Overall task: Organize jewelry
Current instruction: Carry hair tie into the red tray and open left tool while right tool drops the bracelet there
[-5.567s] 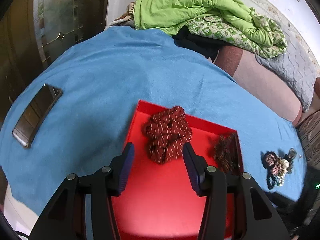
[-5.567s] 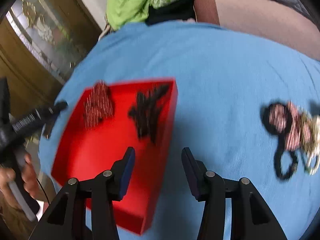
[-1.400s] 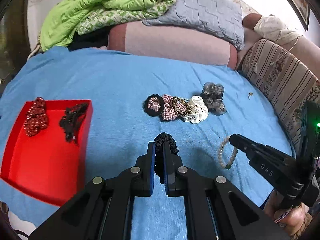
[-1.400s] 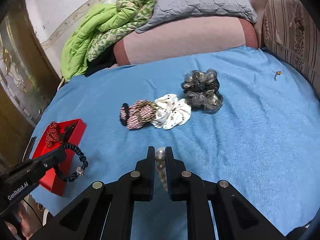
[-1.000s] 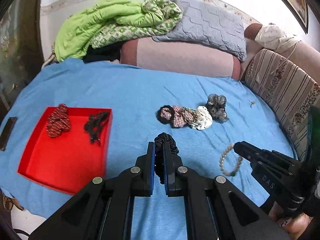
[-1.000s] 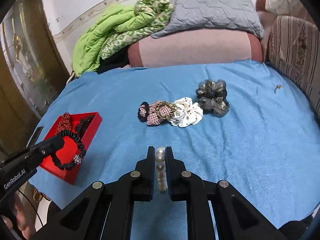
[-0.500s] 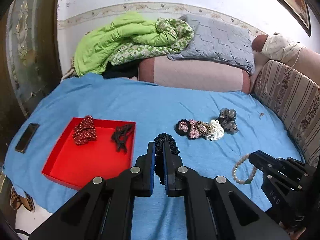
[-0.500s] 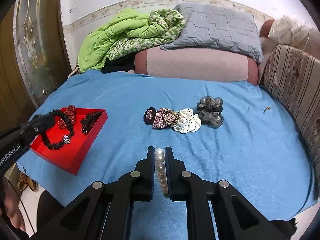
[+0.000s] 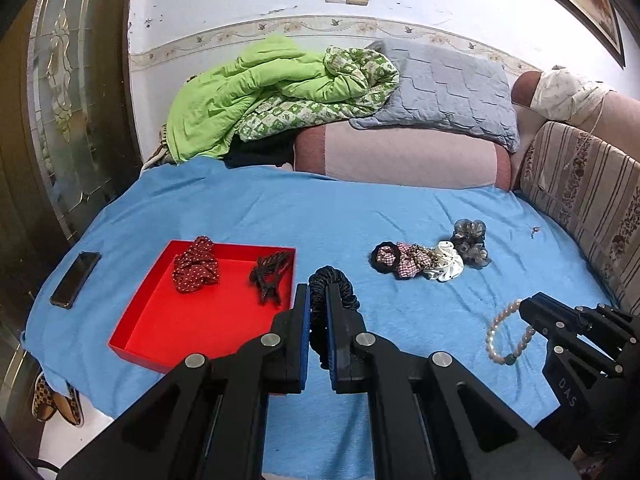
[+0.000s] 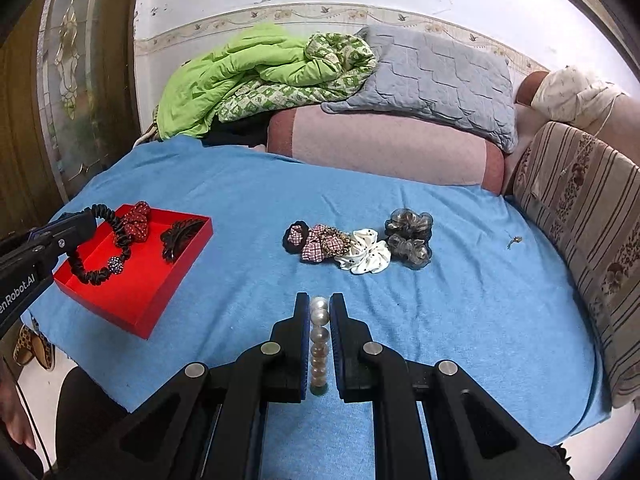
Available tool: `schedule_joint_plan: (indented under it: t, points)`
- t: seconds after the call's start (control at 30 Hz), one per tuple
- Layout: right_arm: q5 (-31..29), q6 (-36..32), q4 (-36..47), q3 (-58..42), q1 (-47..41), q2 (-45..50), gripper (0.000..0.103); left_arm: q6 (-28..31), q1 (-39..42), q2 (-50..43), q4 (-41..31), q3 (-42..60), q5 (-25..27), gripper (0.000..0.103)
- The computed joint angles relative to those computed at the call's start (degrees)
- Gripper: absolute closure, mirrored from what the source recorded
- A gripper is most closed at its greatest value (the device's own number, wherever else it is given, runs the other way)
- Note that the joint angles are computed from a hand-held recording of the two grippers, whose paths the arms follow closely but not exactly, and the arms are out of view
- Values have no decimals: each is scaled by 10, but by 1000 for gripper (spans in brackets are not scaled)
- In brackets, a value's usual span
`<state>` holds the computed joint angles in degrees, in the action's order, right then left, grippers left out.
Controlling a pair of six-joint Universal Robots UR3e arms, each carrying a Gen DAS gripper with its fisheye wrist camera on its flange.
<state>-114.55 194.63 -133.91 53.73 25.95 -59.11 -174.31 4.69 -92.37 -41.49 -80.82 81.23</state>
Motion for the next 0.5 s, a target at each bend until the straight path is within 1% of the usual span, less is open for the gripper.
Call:
schedule_joint_plan:
  t: [0.2,0.33,0.4,0.5]
  points:
    - [-4,-4,15,-29,9,18,92,0,18,6,2,-14,-8,96]
    - [-3,-7,28,-56,13,34,92,2,41,10,-1,-22,-23,96]
    - [-1,-11,37,-76,15,45,92,4,57,13,-4,-26,-34,96]
    - [9,-16,61,-131,17,74,92,8,99,17,-14,-32,-66,96]
